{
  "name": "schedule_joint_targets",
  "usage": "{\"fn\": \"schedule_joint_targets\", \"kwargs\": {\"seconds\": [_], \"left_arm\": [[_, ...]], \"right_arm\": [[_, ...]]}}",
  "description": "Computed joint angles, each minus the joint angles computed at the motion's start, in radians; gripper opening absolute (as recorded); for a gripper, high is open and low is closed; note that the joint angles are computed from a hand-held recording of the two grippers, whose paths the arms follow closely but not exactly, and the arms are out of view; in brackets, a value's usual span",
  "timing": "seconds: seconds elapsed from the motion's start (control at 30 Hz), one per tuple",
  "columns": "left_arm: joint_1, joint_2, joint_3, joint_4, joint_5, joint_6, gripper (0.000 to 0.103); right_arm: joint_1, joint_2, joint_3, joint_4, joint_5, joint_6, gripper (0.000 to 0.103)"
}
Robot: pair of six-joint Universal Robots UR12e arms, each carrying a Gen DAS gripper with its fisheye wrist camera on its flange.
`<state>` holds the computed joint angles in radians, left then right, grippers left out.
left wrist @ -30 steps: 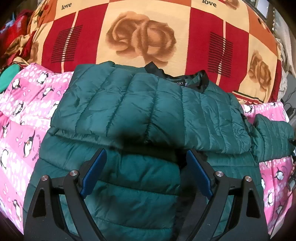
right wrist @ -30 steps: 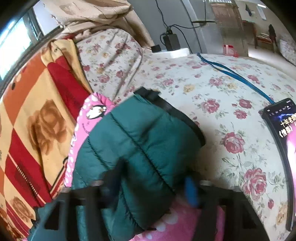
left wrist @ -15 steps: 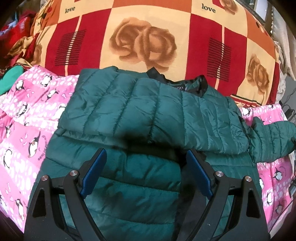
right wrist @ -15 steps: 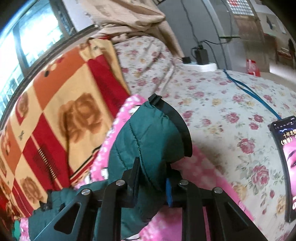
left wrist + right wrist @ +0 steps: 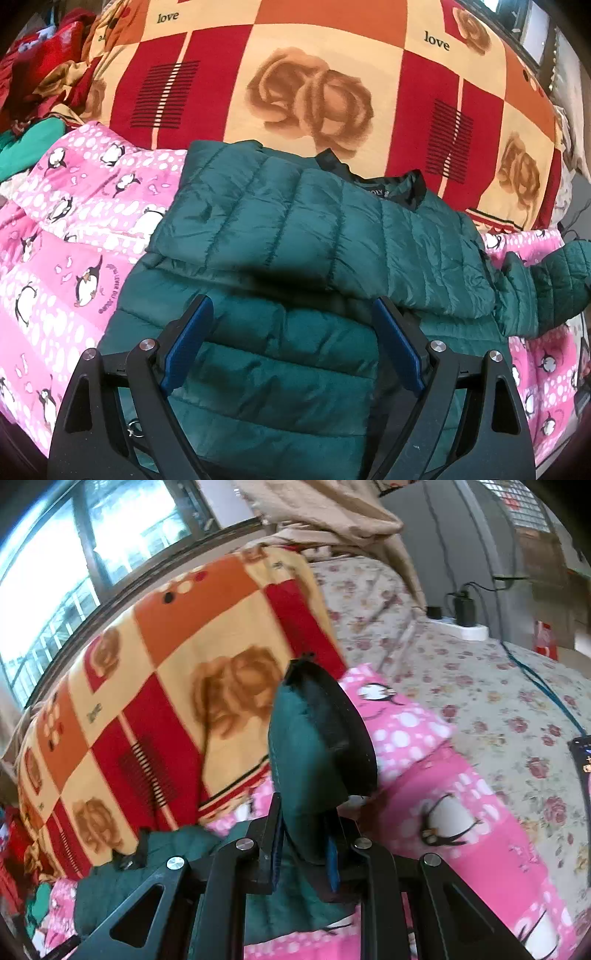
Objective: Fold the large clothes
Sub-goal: 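Lower the held sleeve onto the jacket near the collar with the right gripper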
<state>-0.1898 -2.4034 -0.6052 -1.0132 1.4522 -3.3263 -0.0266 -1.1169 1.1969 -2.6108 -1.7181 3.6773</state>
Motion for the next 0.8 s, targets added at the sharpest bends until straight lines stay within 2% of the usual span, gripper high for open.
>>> {"fn": "schedule_joint_targets", "kwargs": {"seconds": [0.4,0.8], "left_arm": [[0.017,0.006,-0.011,0.020,0.017,-0.023,0.088],[0.029,0.015,-0.028,0.047,-0.002,-0.043,0.088]], "right_arm": [[0.047,0.047,-0.086,0.060,0.079,-0.077,0.016],[0.089,0.114,-0.188,0.128,0.179,-0.096,0.014]]}}
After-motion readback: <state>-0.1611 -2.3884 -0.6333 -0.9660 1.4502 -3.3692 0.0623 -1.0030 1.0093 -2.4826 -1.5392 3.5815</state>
